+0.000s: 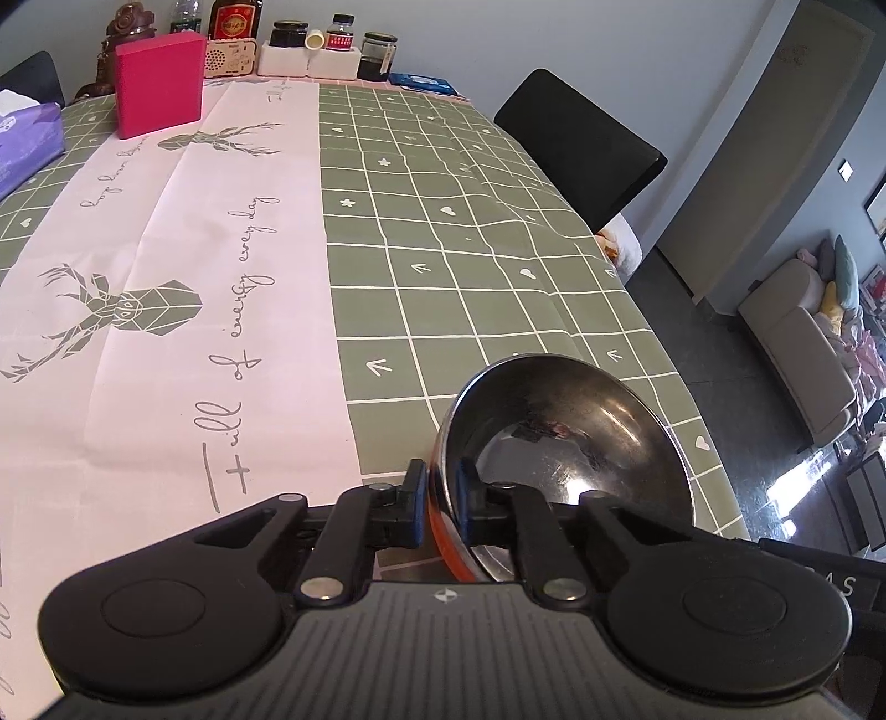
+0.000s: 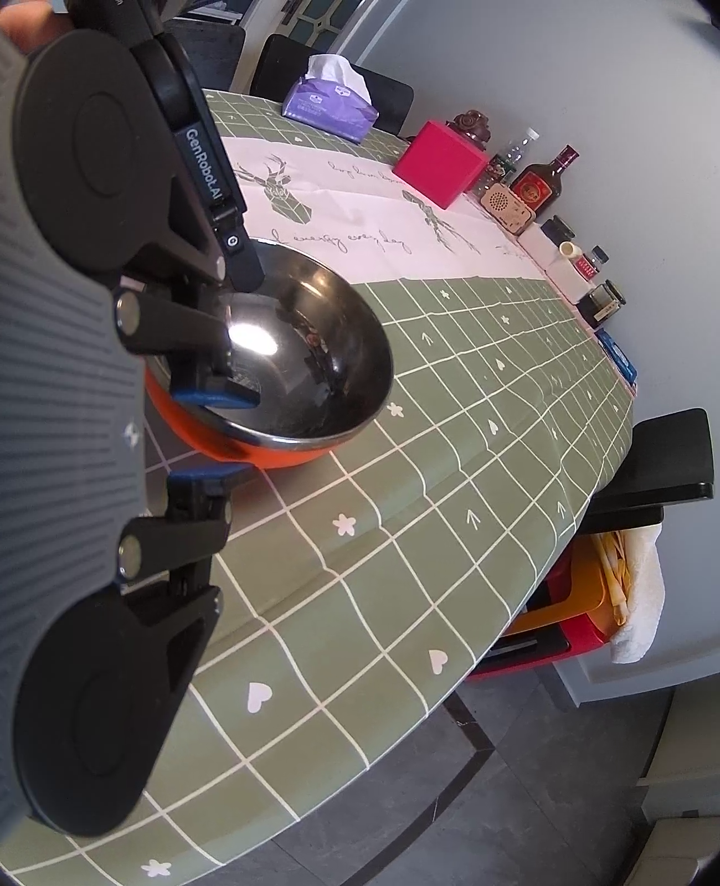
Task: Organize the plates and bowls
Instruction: 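Pinch the rim of the orange bowl with both tools, then lift the nested bowls with both tools and carry them toward the plate stack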
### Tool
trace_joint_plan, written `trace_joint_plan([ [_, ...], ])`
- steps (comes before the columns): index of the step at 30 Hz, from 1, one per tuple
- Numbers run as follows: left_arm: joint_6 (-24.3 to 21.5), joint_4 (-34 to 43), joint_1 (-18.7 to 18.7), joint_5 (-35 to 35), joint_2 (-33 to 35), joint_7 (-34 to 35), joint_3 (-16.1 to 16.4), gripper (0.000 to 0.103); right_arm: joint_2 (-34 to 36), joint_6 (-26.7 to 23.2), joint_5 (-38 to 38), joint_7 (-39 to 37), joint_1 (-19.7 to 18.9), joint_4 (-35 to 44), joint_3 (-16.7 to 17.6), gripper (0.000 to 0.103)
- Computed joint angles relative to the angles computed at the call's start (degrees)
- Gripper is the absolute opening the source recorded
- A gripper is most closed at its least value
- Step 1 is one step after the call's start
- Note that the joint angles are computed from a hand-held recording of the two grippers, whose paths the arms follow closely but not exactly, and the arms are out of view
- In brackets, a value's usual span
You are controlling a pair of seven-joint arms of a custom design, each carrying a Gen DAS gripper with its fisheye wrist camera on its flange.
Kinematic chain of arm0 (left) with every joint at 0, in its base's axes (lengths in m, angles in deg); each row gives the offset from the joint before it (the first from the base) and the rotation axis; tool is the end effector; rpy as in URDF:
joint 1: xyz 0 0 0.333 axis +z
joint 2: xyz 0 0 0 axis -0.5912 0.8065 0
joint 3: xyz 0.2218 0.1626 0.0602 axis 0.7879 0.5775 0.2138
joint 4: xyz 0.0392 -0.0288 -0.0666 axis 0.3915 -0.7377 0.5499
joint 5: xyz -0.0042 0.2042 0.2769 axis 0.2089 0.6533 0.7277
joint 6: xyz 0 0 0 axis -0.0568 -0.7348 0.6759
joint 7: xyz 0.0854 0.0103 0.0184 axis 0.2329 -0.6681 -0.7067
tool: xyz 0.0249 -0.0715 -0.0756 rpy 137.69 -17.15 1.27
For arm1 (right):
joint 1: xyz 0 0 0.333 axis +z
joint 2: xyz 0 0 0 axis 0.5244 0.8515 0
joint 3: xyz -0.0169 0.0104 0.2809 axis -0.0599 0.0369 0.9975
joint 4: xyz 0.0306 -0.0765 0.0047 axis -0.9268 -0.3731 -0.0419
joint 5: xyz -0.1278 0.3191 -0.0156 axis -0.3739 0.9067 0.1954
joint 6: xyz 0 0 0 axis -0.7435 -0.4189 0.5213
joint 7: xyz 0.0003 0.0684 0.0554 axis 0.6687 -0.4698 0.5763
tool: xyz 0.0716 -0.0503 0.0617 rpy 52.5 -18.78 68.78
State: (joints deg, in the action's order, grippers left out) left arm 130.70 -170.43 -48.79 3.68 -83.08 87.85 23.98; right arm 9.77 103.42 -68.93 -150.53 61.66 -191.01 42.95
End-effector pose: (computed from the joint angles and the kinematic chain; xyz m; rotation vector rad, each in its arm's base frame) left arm 0.4848 -0.1905 0.4944 -1.8058 2.1582 -0.9765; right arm 0.4445 0.3572 0.4657 -1.2425 2.0639 -0.1819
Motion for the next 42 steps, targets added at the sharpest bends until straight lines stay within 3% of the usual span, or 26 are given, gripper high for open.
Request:
trace_joint_plan([
  [9,1.2,-2.4,-0.6,3.9,-3.0,-2.7,-0.4,0.011,-1.0,-2.3,-1.9,1.7,0.3,0.0,0.2,0.012],
  [15,1.5,-4.3,-0.9,5.4,-7.6,-5.1,0.0,0.011,-4.2,-1.6,-7.8,7.1,0.0,-1.6,1.3,0.012],
  [20,0.2,-7.1,-0.1,11.5,-14.2,-10.7,-0.9,0.011,-8.0,-1.6,-11.2,11.2,-0.8,-3.4,3.8,0.012],
  [26,-1.1,-10.3,-1.2,13.3,-22.4,-11.8,0.6,0.011,-12.8,-2.3,-17.7,18.2,-2.0,-5.3,8.1,0.012],
  [32,-3.2,-14.7,-1.9,14.5,-30.5,-12.5,1.5,0.011,-17.0,1.0,-20.6,24.2,-3.5,-9.2,11.5,0.012],
  [42,-7.0,-24.3,-4.3,12.4,-42.9,-11.4,4.7,0.014,-21.2,0.8,-18.9,22.8,-4.2,-12.2,16.2,0.011],
])
